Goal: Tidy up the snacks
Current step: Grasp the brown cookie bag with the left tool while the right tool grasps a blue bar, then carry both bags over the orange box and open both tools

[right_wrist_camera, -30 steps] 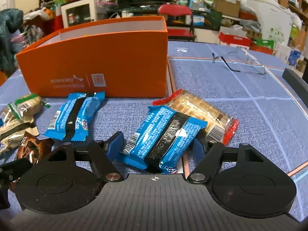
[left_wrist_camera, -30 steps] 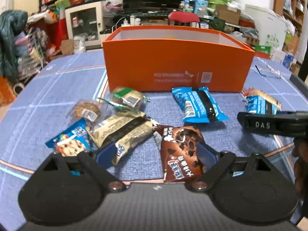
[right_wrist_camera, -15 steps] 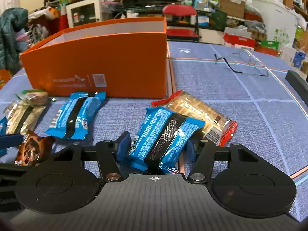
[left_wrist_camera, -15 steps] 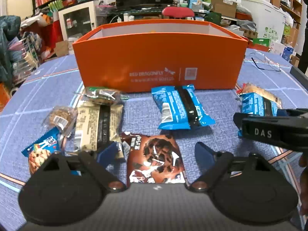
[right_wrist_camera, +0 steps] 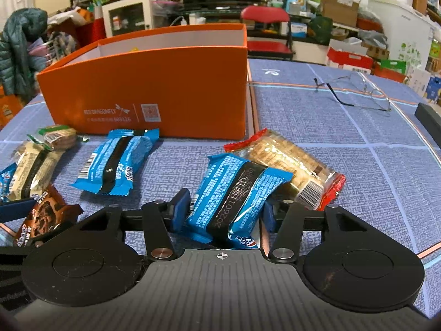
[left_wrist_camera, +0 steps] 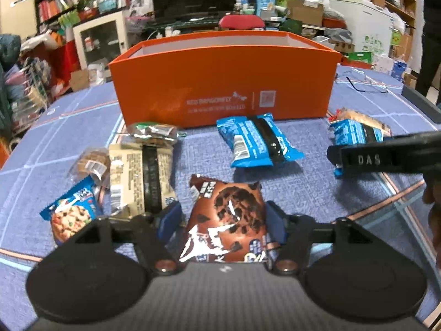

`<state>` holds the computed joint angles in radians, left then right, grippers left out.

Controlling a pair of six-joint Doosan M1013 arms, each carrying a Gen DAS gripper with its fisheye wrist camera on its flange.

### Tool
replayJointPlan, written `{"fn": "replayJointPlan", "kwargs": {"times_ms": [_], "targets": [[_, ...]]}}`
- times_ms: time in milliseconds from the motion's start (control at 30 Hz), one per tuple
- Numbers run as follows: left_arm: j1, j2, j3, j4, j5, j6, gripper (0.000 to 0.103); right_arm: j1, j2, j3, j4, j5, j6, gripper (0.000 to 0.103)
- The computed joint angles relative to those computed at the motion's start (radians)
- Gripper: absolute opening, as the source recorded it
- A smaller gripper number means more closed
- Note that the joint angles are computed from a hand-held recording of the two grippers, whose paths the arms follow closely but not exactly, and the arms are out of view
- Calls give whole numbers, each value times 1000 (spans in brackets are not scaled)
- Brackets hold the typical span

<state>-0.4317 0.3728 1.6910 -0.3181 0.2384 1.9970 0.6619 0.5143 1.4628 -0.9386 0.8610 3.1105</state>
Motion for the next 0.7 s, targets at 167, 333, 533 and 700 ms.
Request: {"fn": "replayJointPlan", "kwargs": {"times_ms": [167,333,533,700], "targets": [[13,5,-4,-138,21,138,78,-2,-3,6,0,-11,-3,40],[16,13,-27,-230,75,234,62,-3,-6,9,3,-23,-8,40],[7,9,-32,-126,81,103,51,-5,-19,25,8,-72,-14,36],[6,-5,-24,-140,67,123,51,21,-15,15,-81,-36,-36,36]]}}
